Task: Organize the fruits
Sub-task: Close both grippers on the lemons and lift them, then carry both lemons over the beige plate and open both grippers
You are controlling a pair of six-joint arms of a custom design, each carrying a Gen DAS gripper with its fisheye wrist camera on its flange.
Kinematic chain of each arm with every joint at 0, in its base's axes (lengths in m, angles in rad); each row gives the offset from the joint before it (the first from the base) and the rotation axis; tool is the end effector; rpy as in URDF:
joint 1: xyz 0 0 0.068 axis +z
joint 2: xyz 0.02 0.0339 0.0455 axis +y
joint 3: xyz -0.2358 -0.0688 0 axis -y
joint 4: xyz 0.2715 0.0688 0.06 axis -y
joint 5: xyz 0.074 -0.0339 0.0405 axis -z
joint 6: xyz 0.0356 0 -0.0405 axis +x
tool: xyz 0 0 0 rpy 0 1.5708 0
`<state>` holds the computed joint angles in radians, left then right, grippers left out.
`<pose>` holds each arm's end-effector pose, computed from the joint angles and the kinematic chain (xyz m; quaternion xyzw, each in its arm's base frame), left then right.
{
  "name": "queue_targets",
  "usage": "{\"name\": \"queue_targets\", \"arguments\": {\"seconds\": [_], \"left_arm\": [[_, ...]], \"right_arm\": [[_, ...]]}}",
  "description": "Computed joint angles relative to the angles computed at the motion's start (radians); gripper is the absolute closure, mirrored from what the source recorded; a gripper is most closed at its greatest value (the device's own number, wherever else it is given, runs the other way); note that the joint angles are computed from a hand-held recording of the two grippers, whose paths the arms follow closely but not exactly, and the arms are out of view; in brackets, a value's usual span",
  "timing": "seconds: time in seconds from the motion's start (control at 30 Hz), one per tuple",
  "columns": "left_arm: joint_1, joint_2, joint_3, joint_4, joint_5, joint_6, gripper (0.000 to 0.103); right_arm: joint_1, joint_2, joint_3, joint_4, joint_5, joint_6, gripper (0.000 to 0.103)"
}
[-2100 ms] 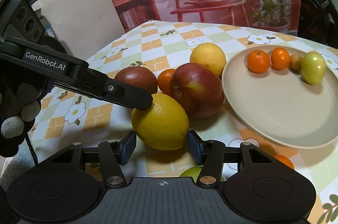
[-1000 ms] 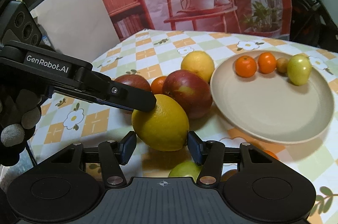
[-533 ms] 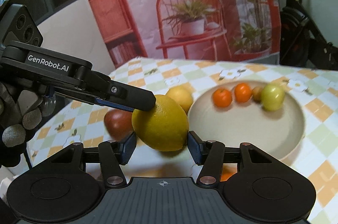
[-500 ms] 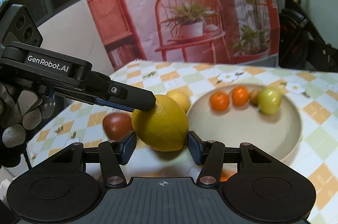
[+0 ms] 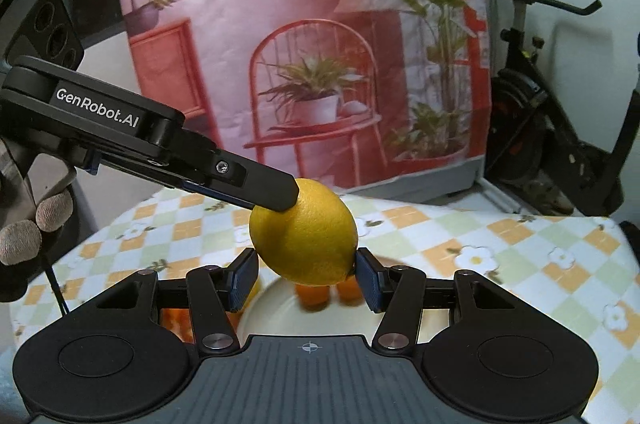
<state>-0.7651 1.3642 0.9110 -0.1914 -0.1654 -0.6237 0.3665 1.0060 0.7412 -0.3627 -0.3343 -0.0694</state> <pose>0.2415 -0.2238 0.2138 0.0262 0.8920 -0.2281 0.3894 0.2373 0.1036 0.2363 -0.2637 0.8413 0.2129 0.4212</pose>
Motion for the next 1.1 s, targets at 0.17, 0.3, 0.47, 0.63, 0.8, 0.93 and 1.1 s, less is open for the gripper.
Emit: {"name": "queue_targets", "arguments": {"seconds": [0.17,0.3,0.47,0.63,0.8,0.93,1.1], "left_arm": [[0.038,0.121,0.054,0.013,0.080,-0.004,0.064],[0.067,0.209,0.096,0.001,0.125,0.011,0.064],[0.103,0.283,0.122,-0.010,0.153,0.010,0.064],[0.135,0.339,0.152,-0.040,0.169,0.011,0.064],[0.158,0.360,0.167,-0.042,0.182,0.015,0.064],[0.170,0.372,0.181,-0.042,0.177,0.010,0.064],[0.167,0.372,0.184,-0.041,0.146,0.007,0.064]], "right_arm": [[-0.061,0.094,0.038,-0.035,-0.032,-0.034,0.054],[-0.093,0.189,0.063,-0.055,-0.062,-0.025,0.054],[-0.096,0.319,0.107,-0.061,-0.078,-0.007,0.054],[-0.068,0.419,0.133,-0.041,-0.052,0.040,0.054],[-0.071,0.454,0.129,0.009,-0.056,0.081,0.054],[-0.074,0.477,0.139,0.036,-0.063,0.098,0.054],[-0.062,0.488,0.134,0.077,-0.047,0.103,0.053]]}}
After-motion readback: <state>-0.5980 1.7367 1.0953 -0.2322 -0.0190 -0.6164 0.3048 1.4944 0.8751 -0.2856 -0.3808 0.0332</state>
